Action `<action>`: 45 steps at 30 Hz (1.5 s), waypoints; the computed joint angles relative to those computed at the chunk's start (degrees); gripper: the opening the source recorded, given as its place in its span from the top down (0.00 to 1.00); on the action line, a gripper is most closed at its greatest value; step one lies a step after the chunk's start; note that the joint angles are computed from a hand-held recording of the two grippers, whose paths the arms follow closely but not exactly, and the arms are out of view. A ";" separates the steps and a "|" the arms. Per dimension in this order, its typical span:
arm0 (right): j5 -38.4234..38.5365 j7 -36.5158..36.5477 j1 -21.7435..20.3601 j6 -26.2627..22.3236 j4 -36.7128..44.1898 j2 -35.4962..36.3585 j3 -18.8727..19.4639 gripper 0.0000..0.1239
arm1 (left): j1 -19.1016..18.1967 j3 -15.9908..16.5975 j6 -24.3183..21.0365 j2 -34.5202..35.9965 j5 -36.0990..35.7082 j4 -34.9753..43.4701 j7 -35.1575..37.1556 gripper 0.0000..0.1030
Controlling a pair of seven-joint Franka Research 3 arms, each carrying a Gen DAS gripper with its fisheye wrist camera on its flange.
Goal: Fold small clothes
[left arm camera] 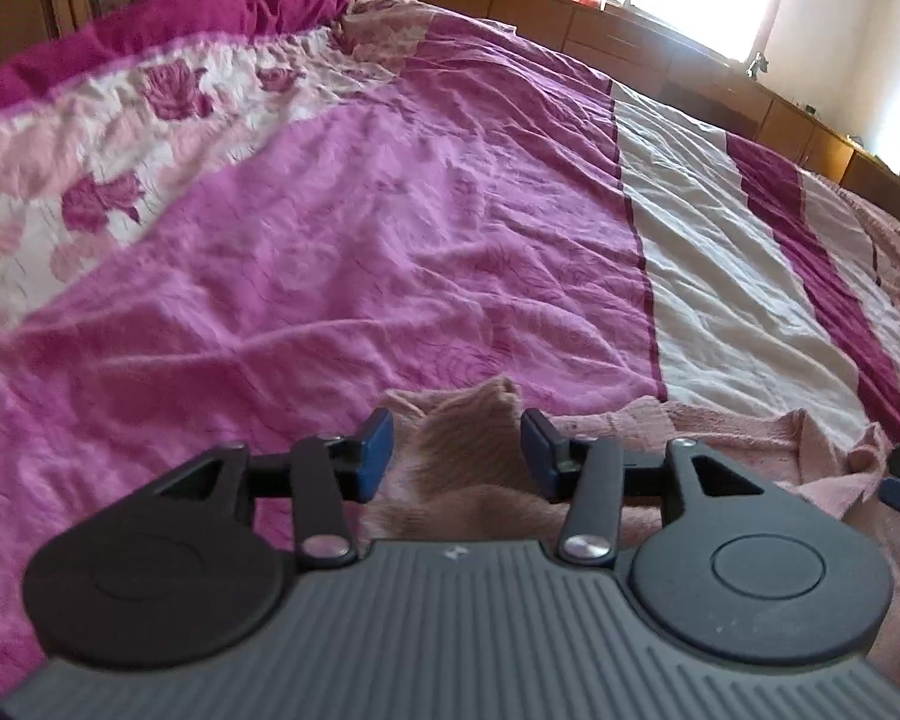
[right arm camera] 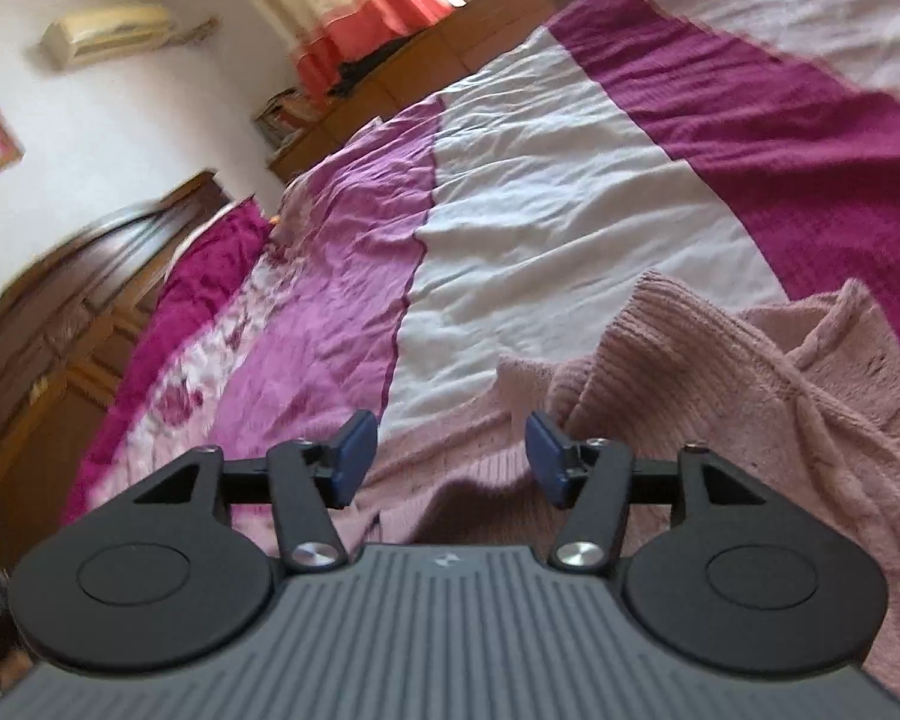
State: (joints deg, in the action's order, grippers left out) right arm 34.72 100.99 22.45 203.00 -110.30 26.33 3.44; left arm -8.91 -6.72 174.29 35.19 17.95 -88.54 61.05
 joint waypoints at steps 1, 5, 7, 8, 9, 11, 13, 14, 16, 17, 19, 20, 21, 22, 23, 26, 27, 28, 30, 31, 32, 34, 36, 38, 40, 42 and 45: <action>0.23 -1.40 1.10 -0.69 -0.41 -0.48 -0.87 0.48 | 0.04 0.09 -0.18 -0.13 0.19 -0.13 0.27 0.51; -3.16 -4.06 0.79 -4.92 -0.88 -1.68 0.08 0.48 | 3.12 -4.08 -1.51 0.56 -0.88 0.31 5.21 0.51; -5.13 -3.70 -0.53 -6.90 -0.41 -1.62 1.70 0.48 | 5.60 -7.93 -2.16 1.68 -1.94 1.15 10.35 0.52; -5.78 -3.42 -0.78 -7.97 0.13 -1.39 2.13 0.48 | 7.02 -10.25 -2.87 2.50 -2.68 1.87 13.68 0.52; -6.83 -3.15 -1.74 -8.89 0.60 -1.09 3.18 0.48 | 7.73 -11.74 -4.07 3.35 -3.40 2.82 16.41 0.52; -7.79 -3.06 -0.83 -11.59 2.08 -0.34 2.13 0.48 | 6.61 -11.32 -6.98 5.13 -4.01 5.64 19.17 0.52; -8.30 -2.44 1.73 -14.61 4.14 0.83 -0.97 0.48 | 2.68 -6.66 -8.14 6.39 -3.34 8.08 17.82 0.52; -8.38 -1.61 3.30 -15.35 5.26 1.74 -2.92 0.48 | 1.11 -4.60 -8.02 7.14 -2.86 9.21 16.91 0.52; -8.43 0.82 6.20 -16.19 7.69 3.73 -6.77 0.48 | -0.94 -1.71 -7.49 8.21 -2.08 10.88 15.02 0.52; -8.42 1.90 6.78 -15.43 8.59 4.67 -7.66 0.48 | -2.87 1.09 -6.88 8.34 -0.97 11.33 12.57 0.51; -7.26 4.78 10.81 -14.19 10.62 6.87 -12.86 0.48 | -6.61 6.67 -7.03 8.69 2.18 12.53 7.22 0.51; -6.30 6.32 13.51 -14.01 11.28 7.78 -16.23 0.48 | -6.60 6.88 -7.21 8.83 3.01 12.88 6.37 0.51; -3.50 5.88 15.24 -13.11 11.70 8.46 -18.03 0.48 | -5.49 5.60 -7.28 8.73 3.11 12.84 6.77 0.51; -4.72 8.24 15.01 -11.40 11.03 8.38 -17.83 0.48 | -3.98 3.74 -7.11 8.63 2.80 12.61 7.83 0.51; -5.43 8.89 13.22 -9.58 10.37 8.03 -15.63 0.48 | -1.96 1.18 -6.43 8.40 2.08 11.89 9.79 0.51; -2.01 5.87 13.50 -5.35 7.77 6.96 -14.37 0.46 | 2.10 -4.52 -6.57 9.07 -0.16 11.93 16.30 0.51; -0.50 4.89 14.69 -4.52 6.90 6.72 -15.18 0.45 | 2.51 -5.24 -6.52 9.34 -0.73 12.03 17.79 0.51; 0.53 4.15 15.03 -3.87 6.17 6.55 -15.10 0.44 | 3.07 -6.23 -6.17 9.61 -1.38 12.02 19.46 0.51; 1.02 3.39 13.38 -3.19 5.03 6.44 -12.74 0.44 | 3.47 -7.48 -5.43 10.32 -2.39 12.33 22.25 0.51; 0.61 2.85 12.36 -1.92 4.54 6.70 -11.30 0.44 | 3.11 -7.30 -5.11 10.57 -2.48 12.53 23.22 0.51; 0.38 1.62 12.28 0.03 4.18 7.30 -10.77 0.44 | 2.29 -6.47 -4.89 10.72 -2.28 12.72 23.65 0.51; 2.83 -3.35 15.47 1.92 4.79 9.09 -13.17 0.44 | 0.15 -3.87 -3.91 10.87 -1.30 12.83 23.33 0.51; 7.63 -8.99 19.94 1.87 6.24 10.87 -16.95 0.43 | -1.90 -1.10 -2.44 10.93 0.15 12.54 22.47 0.51; 8.18 -10.31 19.15 2.88 6.55 11.21 -15.70 0.41 | -4.11 2.29 0.17 10.64 1.98 11.43 20.21 0.59; 5.65 -9.08 15.31 4.86 5.72 10.73 -11.54 0.41 | -3.90 2.42 2.49 9.83 2.46 9.67 19.21 0.86; 2.92 -7.72 11.50 6.84 4.86 10.44 -7.54 0.41 | -5.09 4.89 6.34 9.07 2.67 7.99 16.09 0.88; 3.48 -9.43 9.66 7.53 5.46 10.76 -5.22 0.41 | -8.01 9.99 9.65 8.83 1.78 7.54 10.61 0.89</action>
State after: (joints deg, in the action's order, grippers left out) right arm 38.20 91.56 32.11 210.53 -104.85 37.08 -1.78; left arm -16.92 3.28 183.94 44.02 19.73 -81.00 71.65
